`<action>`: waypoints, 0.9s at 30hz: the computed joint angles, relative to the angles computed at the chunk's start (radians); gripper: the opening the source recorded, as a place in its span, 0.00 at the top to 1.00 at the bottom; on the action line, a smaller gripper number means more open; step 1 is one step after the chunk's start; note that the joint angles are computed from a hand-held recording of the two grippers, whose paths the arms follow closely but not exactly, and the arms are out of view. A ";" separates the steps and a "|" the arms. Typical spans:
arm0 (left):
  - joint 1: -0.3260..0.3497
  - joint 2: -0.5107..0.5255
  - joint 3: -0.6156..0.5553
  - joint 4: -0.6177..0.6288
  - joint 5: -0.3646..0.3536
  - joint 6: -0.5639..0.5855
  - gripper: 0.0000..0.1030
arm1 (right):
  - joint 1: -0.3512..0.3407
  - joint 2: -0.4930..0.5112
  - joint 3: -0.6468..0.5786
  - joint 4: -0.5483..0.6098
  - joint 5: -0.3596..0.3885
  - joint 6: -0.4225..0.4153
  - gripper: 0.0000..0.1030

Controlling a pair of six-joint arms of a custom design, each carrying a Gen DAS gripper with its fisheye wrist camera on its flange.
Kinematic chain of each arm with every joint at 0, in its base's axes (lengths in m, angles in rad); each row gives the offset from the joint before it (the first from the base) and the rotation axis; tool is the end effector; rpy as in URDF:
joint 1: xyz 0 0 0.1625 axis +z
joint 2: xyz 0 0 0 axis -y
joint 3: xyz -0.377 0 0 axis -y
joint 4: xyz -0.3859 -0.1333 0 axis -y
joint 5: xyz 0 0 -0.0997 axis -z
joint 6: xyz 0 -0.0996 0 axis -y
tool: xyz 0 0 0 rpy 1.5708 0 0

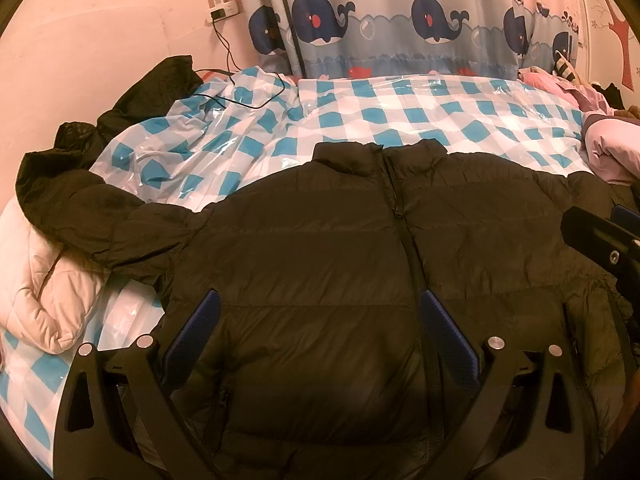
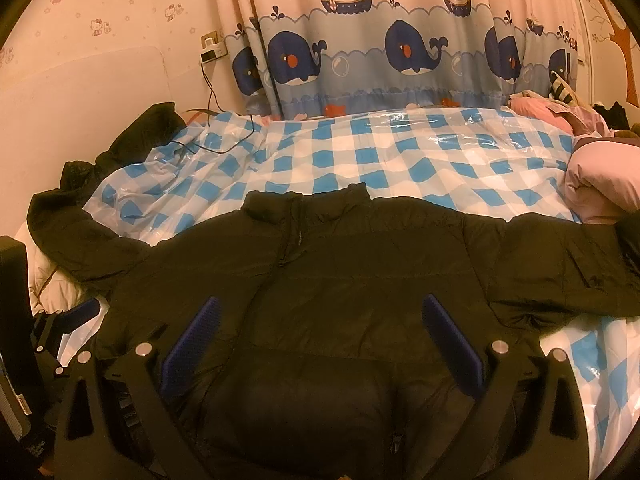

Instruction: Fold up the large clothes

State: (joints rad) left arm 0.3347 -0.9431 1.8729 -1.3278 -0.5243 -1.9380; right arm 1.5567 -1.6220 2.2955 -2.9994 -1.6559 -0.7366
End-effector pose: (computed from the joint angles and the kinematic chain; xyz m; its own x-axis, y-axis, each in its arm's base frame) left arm -0.3481 -0.3535 0.0471 -0.5532 -0.3827 -0.7399 0.4186 0.6403 -0.6441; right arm 0.1189 -0.4247 0.2944 -0.7443 -0.4356 0.5063 -0.6611 0.5879 -0.4661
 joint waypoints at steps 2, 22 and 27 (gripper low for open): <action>0.001 0.005 -0.005 0.000 0.001 0.000 0.07 | -0.001 -0.002 0.001 0.000 0.001 0.001 0.06; 0.027 0.019 0.021 -0.131 -0.040 0.080 0.07 | -0.382 -0.139 -0.372 0.196 0.176 0.065 0.06; 0.058 0.000 0.067 -0.288 -0.059 0.111 0.07 | -0.622 -0.009 -0.726 0.461 0.312 0.346 0.06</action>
State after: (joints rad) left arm 0.3930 -0.9429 1.9394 -1.6157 -0.5830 -1.8265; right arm 0.9343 -1.6306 1.5695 -2.5381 -1.3436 -0.3907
